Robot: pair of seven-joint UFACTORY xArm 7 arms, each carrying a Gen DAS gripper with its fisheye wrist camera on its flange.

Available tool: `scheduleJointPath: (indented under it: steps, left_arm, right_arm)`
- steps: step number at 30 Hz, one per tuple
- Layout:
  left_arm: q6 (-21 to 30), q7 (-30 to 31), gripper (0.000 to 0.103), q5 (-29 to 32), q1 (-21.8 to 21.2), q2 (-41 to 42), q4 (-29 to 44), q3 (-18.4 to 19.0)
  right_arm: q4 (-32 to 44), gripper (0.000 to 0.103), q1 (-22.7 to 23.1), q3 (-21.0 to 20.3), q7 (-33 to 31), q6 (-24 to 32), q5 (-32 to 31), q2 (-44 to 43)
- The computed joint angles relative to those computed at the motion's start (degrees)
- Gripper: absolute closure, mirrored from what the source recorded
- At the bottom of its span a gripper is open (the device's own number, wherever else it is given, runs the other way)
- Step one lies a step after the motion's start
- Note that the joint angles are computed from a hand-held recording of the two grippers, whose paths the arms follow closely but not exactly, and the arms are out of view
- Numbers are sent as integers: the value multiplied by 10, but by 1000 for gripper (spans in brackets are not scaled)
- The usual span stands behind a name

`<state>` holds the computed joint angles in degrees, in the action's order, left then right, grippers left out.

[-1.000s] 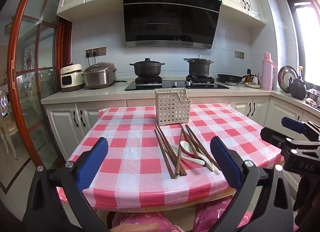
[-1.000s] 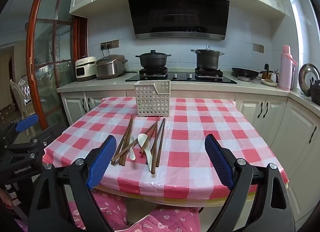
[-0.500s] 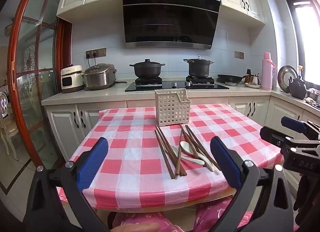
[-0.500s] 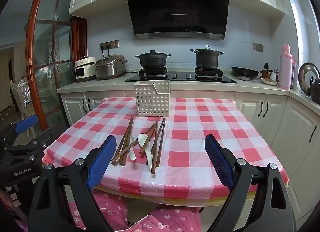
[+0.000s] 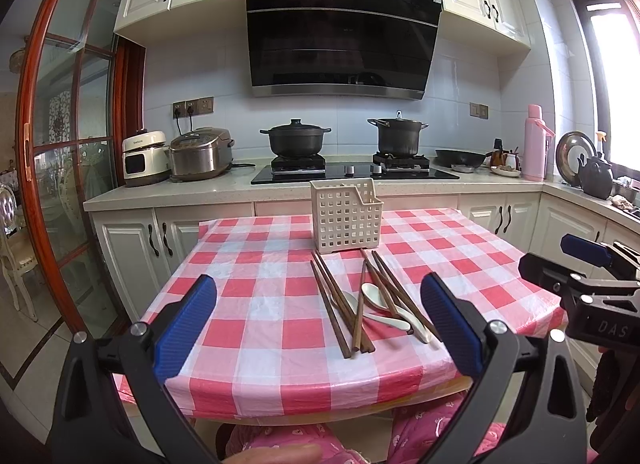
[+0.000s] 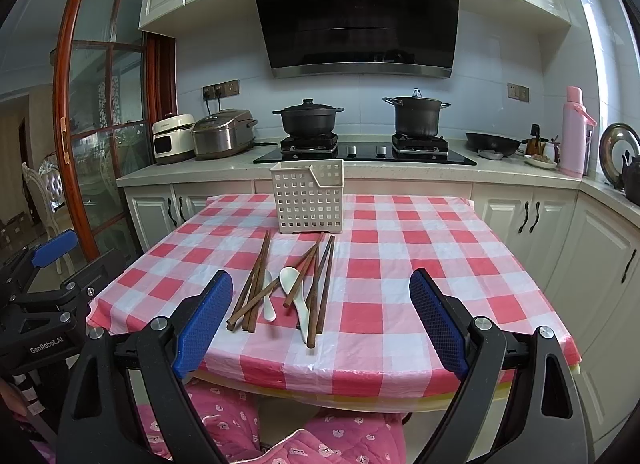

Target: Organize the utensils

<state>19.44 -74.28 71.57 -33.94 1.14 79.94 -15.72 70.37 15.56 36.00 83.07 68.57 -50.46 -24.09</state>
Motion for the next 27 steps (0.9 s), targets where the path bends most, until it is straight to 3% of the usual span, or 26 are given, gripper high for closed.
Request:
scheduleJointPath:
  steps: [27]
  left_arm:
    - [-1, 28, 4, -26, 9, -11, 0, -4]
  right_arm:
    - [-3, 18, 0, 0, 7, -4, -1, -1]
